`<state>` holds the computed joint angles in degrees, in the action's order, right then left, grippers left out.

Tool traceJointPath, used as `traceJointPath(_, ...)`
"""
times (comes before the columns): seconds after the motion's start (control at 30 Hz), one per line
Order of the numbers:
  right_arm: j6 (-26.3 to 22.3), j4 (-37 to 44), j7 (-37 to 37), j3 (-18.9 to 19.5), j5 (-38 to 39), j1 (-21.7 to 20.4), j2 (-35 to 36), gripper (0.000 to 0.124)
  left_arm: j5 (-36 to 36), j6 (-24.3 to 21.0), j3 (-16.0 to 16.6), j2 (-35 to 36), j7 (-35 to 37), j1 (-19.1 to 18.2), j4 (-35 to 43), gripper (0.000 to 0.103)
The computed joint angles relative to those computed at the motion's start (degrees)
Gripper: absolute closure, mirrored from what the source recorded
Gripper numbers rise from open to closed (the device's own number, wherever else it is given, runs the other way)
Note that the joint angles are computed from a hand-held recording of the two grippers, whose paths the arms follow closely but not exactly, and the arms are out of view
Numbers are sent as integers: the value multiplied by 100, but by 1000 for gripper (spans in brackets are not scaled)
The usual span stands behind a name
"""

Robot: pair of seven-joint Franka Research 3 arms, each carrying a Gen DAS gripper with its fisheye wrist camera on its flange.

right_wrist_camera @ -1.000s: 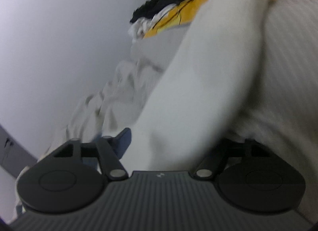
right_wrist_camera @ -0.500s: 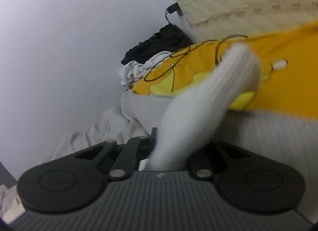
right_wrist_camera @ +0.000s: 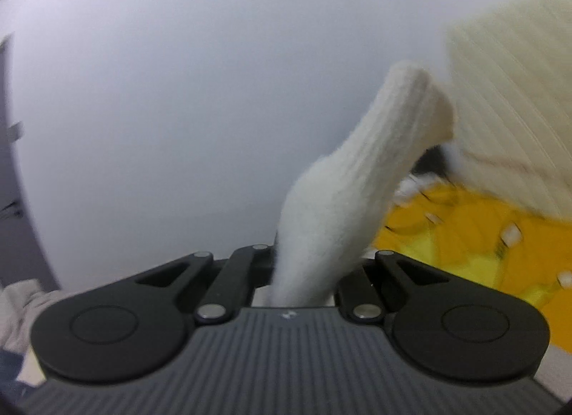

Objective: Fold large clothes
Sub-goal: 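Grasp a sleeve cuff with the right gripper and fold it across the body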

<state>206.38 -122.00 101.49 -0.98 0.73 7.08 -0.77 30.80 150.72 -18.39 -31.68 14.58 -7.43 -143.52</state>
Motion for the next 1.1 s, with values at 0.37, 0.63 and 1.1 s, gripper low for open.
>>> traceJointPath(0.37,310,-378,-1569,672,351,1032,-459,114,-29,542,161,-1610,-491,491,-1013,7)
traceJointPath(0.63,633,-905,-2421,1077,920,1734,-49,114,-455,872,365,-2412,-558,634,-1643,7)
traceJointPath(1.1,-593,-1154,-2641,1309,1171,2072,499,109,-724,1515,261,-1999,-261,993,-1696,7)
